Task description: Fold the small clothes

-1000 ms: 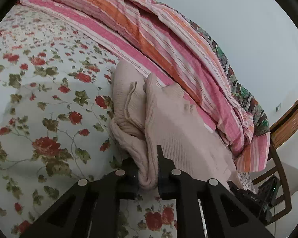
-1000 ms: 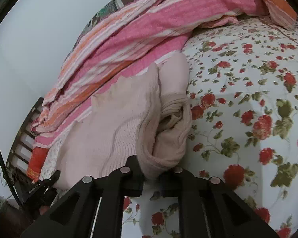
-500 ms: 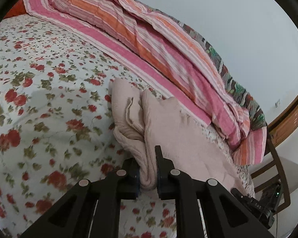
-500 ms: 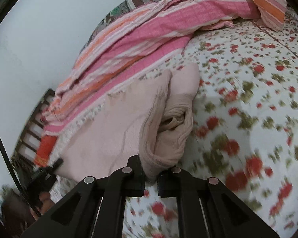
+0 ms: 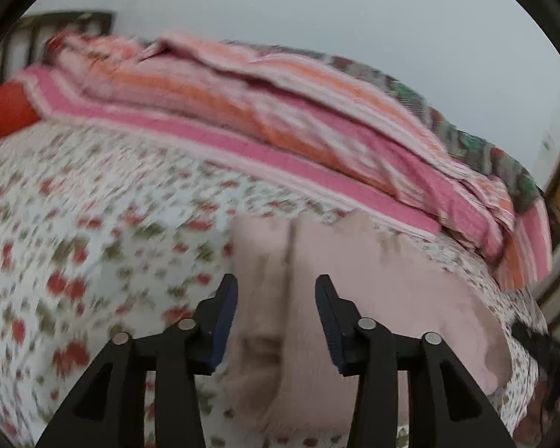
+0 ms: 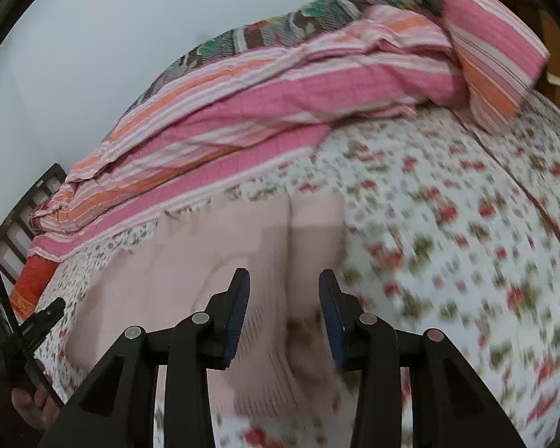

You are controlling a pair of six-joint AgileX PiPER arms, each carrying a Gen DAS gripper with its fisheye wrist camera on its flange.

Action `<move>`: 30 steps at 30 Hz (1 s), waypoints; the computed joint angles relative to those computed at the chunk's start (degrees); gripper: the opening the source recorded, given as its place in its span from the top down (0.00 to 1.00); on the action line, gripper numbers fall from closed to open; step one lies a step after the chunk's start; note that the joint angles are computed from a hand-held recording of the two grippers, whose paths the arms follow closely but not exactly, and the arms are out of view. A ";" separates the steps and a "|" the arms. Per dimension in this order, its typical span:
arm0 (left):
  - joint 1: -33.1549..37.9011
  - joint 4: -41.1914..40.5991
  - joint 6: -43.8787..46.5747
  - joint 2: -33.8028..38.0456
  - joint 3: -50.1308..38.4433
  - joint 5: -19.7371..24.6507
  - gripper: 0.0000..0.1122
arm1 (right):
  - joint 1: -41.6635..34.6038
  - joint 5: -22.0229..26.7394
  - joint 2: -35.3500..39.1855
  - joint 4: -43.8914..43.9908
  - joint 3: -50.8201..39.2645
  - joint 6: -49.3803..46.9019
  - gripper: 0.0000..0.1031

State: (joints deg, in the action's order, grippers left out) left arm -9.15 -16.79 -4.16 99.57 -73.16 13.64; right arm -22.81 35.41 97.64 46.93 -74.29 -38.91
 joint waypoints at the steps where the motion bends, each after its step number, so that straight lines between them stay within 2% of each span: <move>1: -0.07 -3.32 4.38 1.01 -1.78 0.56 0.57 | 1.07 0.20 2.11 -2.17 -3.28 2.34 0.63; 2: -0.08 -4.35 6.48 2.09 -3.78 1.74 0.56 | 2.28 0.34 4.19 -4.46 -6.49 4.89 0.63; 4: -0.43 -1.14 4.01 6.90 -12.61 7.62 0.56 | 4.59 0.60 8.38 -9.36 -13.03 9.59 0.63; 8: 0.15 -3.65 4.15 18.37 -31.12 17.91 0.56 | 9.20 2.83 17.83 -25.81 -27.58 24.13 0.63; 10: -0.74 1.57 0.47 23.28 -38.69 21.11 0.57 | 9.96 7.56 22.85 -29.89 -35.11 27.40 0.63; 13: -2.24 8.69 -4.13 29.85 -47.69 26.54 0.57 | 9.77 14.59 29.12 -30.10 -43.27 26.88 0.63; 14: -2.31 8.80 -4.31 31.43 -48.95 27.21 0.64 | 9.77 15.82 30.65 -30.31 -44.70 26.97 0.63; 16: -1.97 8.43 -5.53 33.81 -50.75 28.09 0.81 | 9.84 15.30 31.49 -29.62 -44.45 25.79 0.64; 17: -1.41 6.91 -5.00 34.57 -51.80 28.98 0.94 | 9.76 15.23 31.56 -29.03 -44.50 24.93 0.68; 18: -0.66 4.09 -3.10 34.16 -50.72 28.01 0.94 | 9.58 15.93 31.84 -28.05 -45.12 24.03 0.73; 19: 0.12 0.65 -0.70 32.54 -47.35 24.94 0.94 | 9.25 16.69 32.17 -26.44 -45.77 22.64 0.89; 20: 0.75 -2.29 1.51 30.15 -42.79 20.64 0.94 | 8.94 15.89 31.72 -24.79 -44.91 21.02 0.95; 22: 1.66 -7.88 6.53 26.48 -36.52 15.01 0.94 | 7.65 12.16 29.12 -17.85 -40.43 15.12 0.95; 24: 1.24 -5.93 5.32 25.16 -34.64 12.67 0.94 | 6.54 10.66 27.79 -12.57 -38.75 10.89 0.95; 26: 0.09 2.27 -1.43 27.07 -37.92 14.57 0.94 | 7.37 11.38 29.13 -16.42 -41.22 14.44 0.95; 27: -0.46 5.71 -4.36 28.70 -40.91 17.55 0.94 | 7.96 13.04 30.98 -19.76 -43.88 17.83 0.95; 29: -0.94 9.14 -7.37 31.36 -45.38 21.99 0.93 | 8.67 18.29 35.46 -24.33 -50.56 23.22 0.95; 30: -0.76 9.14 -7.27 31.55 -45.63 22.61 0.91 | 8.50 18.86 35.66 -23.82 -51.07 23.26 0.94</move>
State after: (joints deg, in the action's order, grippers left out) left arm -9.91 -7.65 -11.44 131.11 -118.79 36.25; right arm -14.31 54.26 133.30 23.12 -125.35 -15.65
